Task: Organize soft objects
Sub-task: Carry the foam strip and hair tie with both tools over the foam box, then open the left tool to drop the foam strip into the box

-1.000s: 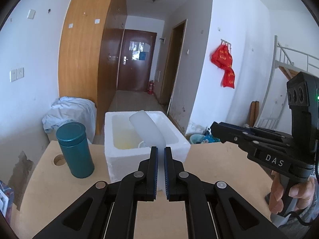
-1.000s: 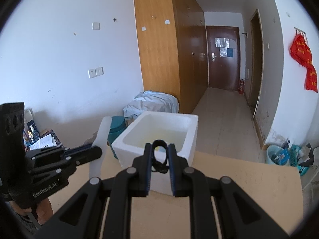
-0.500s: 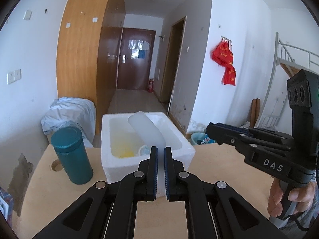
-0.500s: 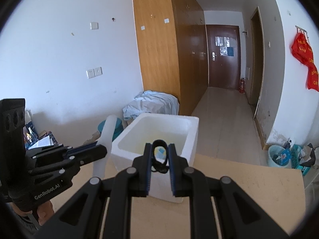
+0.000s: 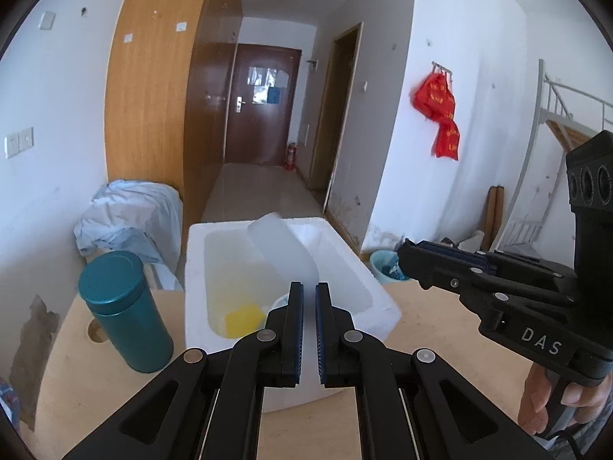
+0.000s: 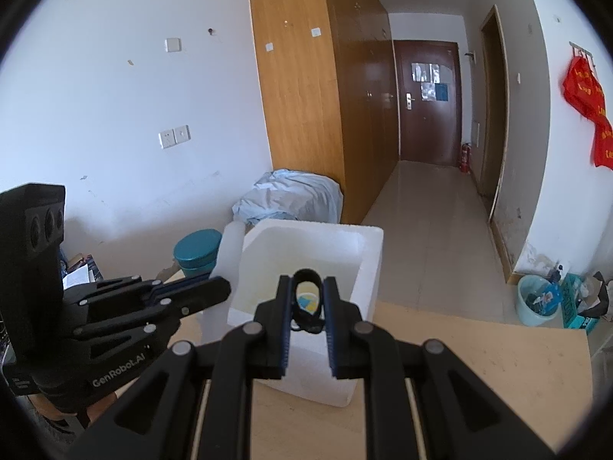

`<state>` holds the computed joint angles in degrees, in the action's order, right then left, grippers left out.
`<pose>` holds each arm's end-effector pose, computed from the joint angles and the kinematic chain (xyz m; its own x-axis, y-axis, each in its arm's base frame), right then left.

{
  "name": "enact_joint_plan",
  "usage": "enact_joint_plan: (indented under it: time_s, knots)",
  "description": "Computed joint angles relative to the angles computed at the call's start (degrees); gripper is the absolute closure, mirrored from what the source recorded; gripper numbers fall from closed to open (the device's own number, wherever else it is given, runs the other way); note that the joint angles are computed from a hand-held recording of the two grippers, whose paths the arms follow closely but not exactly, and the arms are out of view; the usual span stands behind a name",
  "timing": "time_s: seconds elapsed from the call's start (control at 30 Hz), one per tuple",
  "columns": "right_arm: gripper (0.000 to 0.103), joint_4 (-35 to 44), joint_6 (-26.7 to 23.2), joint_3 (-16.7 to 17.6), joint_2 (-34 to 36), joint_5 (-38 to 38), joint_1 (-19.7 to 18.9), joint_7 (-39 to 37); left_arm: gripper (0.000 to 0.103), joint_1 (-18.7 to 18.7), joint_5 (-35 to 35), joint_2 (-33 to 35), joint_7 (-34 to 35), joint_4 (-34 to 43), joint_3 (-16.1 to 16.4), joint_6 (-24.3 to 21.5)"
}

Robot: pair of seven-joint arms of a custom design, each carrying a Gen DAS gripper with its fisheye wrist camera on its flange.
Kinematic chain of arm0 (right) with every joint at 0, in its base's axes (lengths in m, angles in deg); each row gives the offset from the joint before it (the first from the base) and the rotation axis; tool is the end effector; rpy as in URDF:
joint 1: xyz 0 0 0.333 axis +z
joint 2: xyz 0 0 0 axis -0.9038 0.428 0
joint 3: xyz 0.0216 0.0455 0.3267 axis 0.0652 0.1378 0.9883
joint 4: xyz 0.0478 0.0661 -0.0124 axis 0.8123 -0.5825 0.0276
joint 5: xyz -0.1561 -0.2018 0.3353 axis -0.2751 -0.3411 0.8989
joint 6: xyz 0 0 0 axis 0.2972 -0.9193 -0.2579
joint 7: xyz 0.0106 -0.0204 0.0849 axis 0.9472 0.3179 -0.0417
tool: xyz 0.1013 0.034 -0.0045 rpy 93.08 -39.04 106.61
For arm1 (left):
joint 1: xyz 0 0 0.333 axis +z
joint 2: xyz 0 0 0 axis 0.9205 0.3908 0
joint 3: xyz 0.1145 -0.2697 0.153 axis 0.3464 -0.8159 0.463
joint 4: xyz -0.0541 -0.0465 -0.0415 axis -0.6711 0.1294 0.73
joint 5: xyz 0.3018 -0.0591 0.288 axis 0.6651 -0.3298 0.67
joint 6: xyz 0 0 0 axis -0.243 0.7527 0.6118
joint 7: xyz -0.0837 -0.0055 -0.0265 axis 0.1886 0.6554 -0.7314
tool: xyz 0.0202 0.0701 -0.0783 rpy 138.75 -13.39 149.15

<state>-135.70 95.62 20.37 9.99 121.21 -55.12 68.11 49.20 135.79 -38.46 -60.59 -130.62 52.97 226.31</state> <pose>0.6788 0.1756 0.4274 0.6110 -0.7824 -0.1203 -0.4544 -0.2223 -0.8626 0.6478 -0.3114 0.4198 -0.1084 -0.9813 0.1593 -0.4934 -0.0860 -0.8656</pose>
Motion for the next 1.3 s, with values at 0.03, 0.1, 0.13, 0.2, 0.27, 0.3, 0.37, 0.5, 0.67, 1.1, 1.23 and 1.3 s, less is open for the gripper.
enact_joint_plan:
  time_s: [0.03, 0.1, 0.13, 0.2, 0.27, 0.3, 0.37, 0.5, 0.67, 1.1, 1.23, 1.3]
  knots:
    - [0.084, 0.05, 0.11, -0.04, 0.06, -0.01, 0.01, 0.14, 0.097, 0.22, -0.28, 0.44, 0.48, 0.42, -0.05, 0.59]
    - [0.084, 0.07, 0.21, -0.09, 0.15, -0.21, 0.02, 0.40, 0.097, 0.03, 1.63, 0.92, -1.39, 1.26, 0.47, 1.34]
    - [0.084, 0.17, 0.39, -0.09, 0.20, -0.73, 0.26, 1.11, 0.097, 0.07, 2.86, 1.29, -2.51, 1.98, 0.60, 1.57]
    - [0.084, 0.30, 0.42, -0.04, 0.30, -1.30, 0.38, 1.71, 0.097, 0.37, 3.94, 1.79, -3.31, 2.65, 0.59, 1.40]
    - [0.084, 0.18, 0.75, 0.13, 0.28, -1.44, 0.44, 1.53, 0.097, 1.10, 2.46, 2.92, -2.42, 3.49, 0.36, 1.90]
    - [0.084, 0.14, 0.80, 0.18, 0.26, -1.53, 0.45, 1.46, 0.097, 1.40, 0.88, 3.37, -1.12, 3.71, 0.32, 2.28]
    - [0.084, 0.02, 0.97, 0.24, 0.16, -1.43, 0.40, 1.20, 0.097, 1.30, -1.89, 4.28, 1.23, 4.12, 0.74, 2.39]
    - [0.084, 0.09, 0.93, 0.23, 0.21, -1.40, 0.28, 1.25, 0.097, 1.00, -6.46, 5.43, 4.82, 4.63, 1.98, 4.78]
    - [0.084, 0.60, 1.12, 0.11, 0.90, -3.26, 0.54, 3.11, 0.096, -1.00, -3.65, 5.83, 1.83, 5.77, 4.51, 5.80]
    - [0.084, 0.68, 0.71, 0.54, 1.09, -3.79, 0.12, 3.26, 0.088, -0.58, -16.41, 7.47, 13.47, 5.19, 4.99, 7.81]
    - [0.084, 0.87, 0.57, 0.59, 1.33, -4.23, 0.11, 3.53, 0.088, -2.91, -18.25, 7.40, 13.96, 5.12, 7.39, 6.59]
    - [0.084, 1.05, 0.30, 0.58, 1.49, -4.63, 0.06, 3.97, 0.084, -2.93, -19.30, 7.26, 14.66, 4.82, 7.47, 6.77]
